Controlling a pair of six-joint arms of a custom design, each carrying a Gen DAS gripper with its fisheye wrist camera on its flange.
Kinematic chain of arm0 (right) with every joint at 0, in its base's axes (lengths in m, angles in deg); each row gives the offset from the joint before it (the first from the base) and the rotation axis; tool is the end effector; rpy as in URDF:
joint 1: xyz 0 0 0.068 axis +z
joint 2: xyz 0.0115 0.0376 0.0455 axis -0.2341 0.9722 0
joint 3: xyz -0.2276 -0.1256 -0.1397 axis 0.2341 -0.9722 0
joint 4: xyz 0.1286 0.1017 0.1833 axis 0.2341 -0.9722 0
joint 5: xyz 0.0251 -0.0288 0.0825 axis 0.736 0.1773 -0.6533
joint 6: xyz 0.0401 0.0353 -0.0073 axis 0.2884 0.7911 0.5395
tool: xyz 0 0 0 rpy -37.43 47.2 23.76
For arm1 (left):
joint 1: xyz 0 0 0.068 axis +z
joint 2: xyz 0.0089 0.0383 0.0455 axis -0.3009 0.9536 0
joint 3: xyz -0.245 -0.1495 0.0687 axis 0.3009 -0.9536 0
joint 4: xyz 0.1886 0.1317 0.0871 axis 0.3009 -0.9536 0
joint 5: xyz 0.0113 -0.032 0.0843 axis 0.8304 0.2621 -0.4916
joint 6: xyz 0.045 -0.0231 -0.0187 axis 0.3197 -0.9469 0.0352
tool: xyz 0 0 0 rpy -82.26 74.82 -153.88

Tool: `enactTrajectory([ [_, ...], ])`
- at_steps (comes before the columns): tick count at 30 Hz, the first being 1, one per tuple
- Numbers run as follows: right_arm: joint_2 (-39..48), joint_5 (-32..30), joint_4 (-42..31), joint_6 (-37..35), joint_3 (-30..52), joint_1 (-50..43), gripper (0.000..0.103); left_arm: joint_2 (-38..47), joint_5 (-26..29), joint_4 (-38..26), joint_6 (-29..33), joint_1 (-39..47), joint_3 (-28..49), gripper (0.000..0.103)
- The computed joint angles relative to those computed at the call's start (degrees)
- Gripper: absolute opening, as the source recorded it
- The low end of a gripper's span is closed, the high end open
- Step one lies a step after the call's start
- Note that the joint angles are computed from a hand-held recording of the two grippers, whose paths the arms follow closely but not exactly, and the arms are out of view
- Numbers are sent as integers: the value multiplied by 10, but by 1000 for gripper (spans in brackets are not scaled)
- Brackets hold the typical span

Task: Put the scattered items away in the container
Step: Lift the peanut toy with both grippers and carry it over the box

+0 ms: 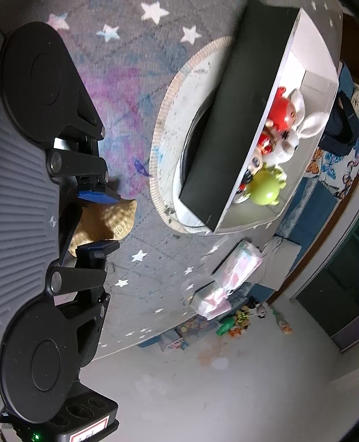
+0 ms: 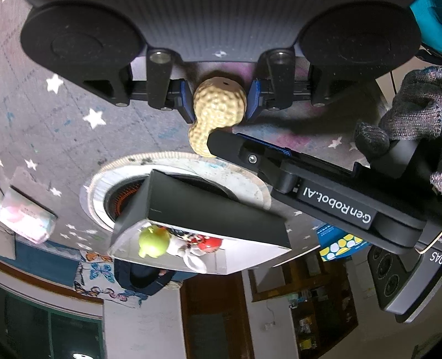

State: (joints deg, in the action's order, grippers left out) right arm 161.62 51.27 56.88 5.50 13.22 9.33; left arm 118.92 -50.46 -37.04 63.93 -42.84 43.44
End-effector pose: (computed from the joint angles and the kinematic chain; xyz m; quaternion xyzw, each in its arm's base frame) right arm 0.2448 0.0987 0.0174 -0.0371 0.9126 0.0811 0.3989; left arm 0.3679 -0.1980 0.0529 0.2100 0.8772 -0.3841 0.1972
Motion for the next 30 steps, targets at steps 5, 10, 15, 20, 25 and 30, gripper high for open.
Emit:
enactTrajectory([
  [5,-37,-12,-63,-34,36,1,39,-18,10,17,-24,27,-11,31],
  [10,-79,-21,-137,-84,93,-3,39,-39,8,25,-41,51,0,31],
  [15,-98,-39,-219,-138,183,-21,39,-38,-2,9,-58,70,62,31],
  [20,-78,-79,-315,-173,306,-50,39,0,-21,-38,-72,84,168,31],
  [25,-29,-135,-419,-183,441,-80,39,60,-35,-129,-81,95,303,31],
  [30,37,-195,-514,-177,563,-110,39,139,-42,-239,-79,103,452,31],
])
